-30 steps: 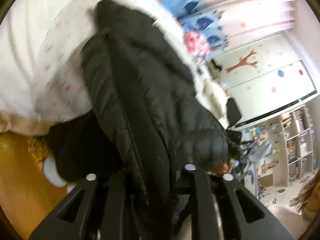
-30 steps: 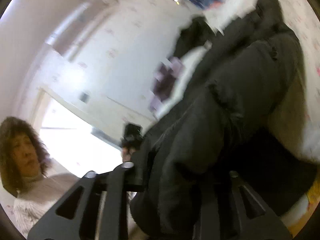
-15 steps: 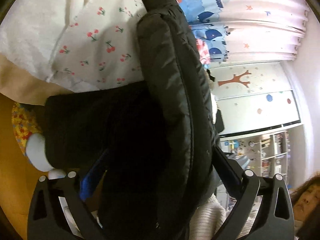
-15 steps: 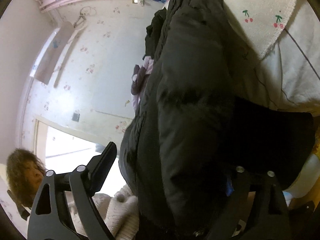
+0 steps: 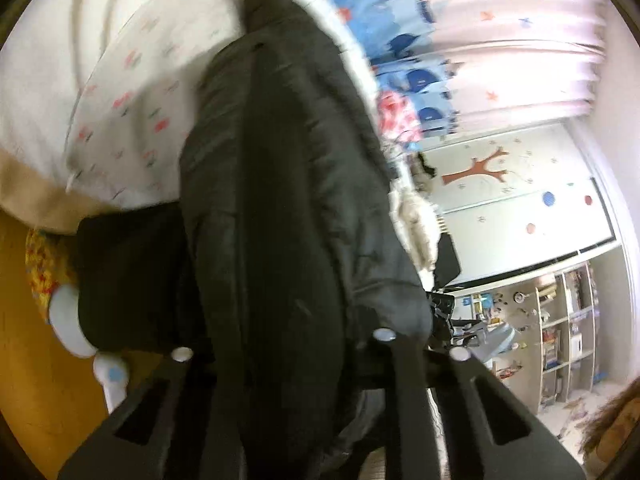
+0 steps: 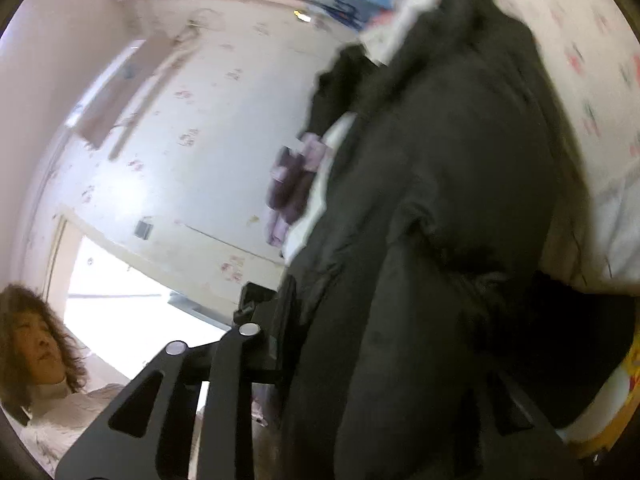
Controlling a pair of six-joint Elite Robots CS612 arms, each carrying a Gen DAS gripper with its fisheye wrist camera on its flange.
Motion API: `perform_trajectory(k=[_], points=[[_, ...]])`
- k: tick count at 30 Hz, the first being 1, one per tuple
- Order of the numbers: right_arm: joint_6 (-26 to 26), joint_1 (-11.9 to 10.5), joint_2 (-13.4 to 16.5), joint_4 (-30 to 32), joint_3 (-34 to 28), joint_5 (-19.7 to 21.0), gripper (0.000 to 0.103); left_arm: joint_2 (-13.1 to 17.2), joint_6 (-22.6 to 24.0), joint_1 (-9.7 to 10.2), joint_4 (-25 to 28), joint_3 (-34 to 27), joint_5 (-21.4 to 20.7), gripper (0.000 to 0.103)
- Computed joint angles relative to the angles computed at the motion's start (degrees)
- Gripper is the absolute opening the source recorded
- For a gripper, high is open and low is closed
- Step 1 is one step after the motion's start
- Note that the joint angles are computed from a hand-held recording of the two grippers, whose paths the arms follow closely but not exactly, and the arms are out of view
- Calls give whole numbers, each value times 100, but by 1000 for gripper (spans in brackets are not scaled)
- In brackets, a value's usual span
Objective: Fold large clothes
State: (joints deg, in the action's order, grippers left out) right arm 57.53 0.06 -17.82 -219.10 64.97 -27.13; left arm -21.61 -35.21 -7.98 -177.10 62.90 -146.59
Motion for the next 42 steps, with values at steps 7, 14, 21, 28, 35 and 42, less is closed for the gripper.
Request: perform_trajectory(k=[7,14,21,28,35,42], points=[[-329,88,-436,-378,308,514,20,-47,-437,91,-1262,-9,-753,13],[-2344,66,-926,2049,1507,901,62,-176,1105,241,641,497,-971,69],[275,77,-382,-617,1012,347,47,41,259,187,-217,332,-812,51],[2364,141,-68,-3107,272,-729,33,68,-648,138,-2000,81,-1017,19],[2060,44,-311,-3003,662,-459,46,-251,646,147,-1124,541,-1575,19],[569,26,-512,-1090,1525,78,84,-256,1449,138,696,766,-1127,73]])
